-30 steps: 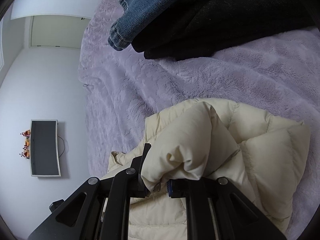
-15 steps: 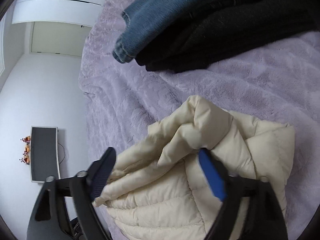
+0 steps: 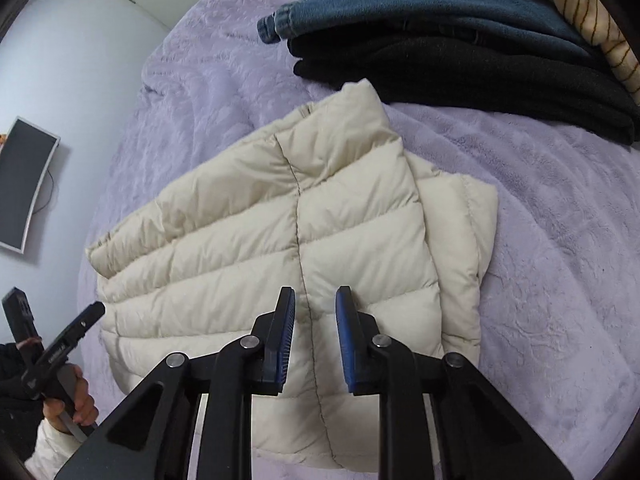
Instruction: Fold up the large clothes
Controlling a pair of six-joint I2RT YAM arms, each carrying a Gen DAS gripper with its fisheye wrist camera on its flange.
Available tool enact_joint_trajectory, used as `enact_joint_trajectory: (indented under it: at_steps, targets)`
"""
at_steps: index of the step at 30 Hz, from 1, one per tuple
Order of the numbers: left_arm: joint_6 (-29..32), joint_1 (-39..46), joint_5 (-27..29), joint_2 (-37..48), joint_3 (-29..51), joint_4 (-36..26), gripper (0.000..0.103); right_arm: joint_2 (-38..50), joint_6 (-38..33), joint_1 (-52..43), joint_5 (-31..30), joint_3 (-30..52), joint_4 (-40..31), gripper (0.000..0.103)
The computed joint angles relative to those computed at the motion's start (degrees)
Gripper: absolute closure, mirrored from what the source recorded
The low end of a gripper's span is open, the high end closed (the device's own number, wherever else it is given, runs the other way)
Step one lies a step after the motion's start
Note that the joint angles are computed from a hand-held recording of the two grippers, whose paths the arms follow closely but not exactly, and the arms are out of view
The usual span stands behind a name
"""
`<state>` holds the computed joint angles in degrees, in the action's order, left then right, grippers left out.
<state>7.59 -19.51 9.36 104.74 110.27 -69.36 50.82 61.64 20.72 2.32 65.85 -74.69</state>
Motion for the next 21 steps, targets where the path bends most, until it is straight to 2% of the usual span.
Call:
enact_joint_trajectory:
  at_steps: [4, 8, 12, 16, 17, 19, 20, 21]
  targets:
    - [-2.12, -0.83, -2.96, 2.75, -0.91, 3.53, 0.013, -0.08, -1.64, -2.93, -0.36, -2.77, 2.52, 0.080]
    - [-3.63, -0.03, -4.47, 6.30, 1.14, 4.13, 0.013, 0.55, -4.48, -7.03, -1.37, -5.63, 5.04, 0.083]
    - [-2.86, 2.31, -2.83, 8.68, 4.97, 1.63, 0.013, -1.96, -5.47, -12.90, -4.16, -6.61, 5.22, 0.083]
    - [-1.72, 4.86, 0.68, 9.48, 8.94, -3.06, 0.013, -3.96, -7.44, -16.75, -4.89, -3.97, 1.88, 0.079]
    - [-1.18, 5.70, 2.03, 9.51, 9.94, -4.34, 0.013, -4.01, -7.25, -16.87, -4.76, -3.10, 1.15, 0.075]
    - [0.11, 7.47, 4.59, 9.45, 11.75, -6.90, 0.013, -5.28, -6.29, -16.49, -3.97, -1.10, -1.72, 0.048]
    - [0.60, 8.47, 5.80, 9.30, 12.50, -8.29, 0.013, -5.81, -4.35, -14.80, -2.15, 0.33, -3.81, 0.024]
    - [1.00, 9.60, 7.22, 9.39, 13.49, -9.89, 0.013, -6.62, -0.47, -10.78, 1.06, 1.87, -5.78, 0.020]
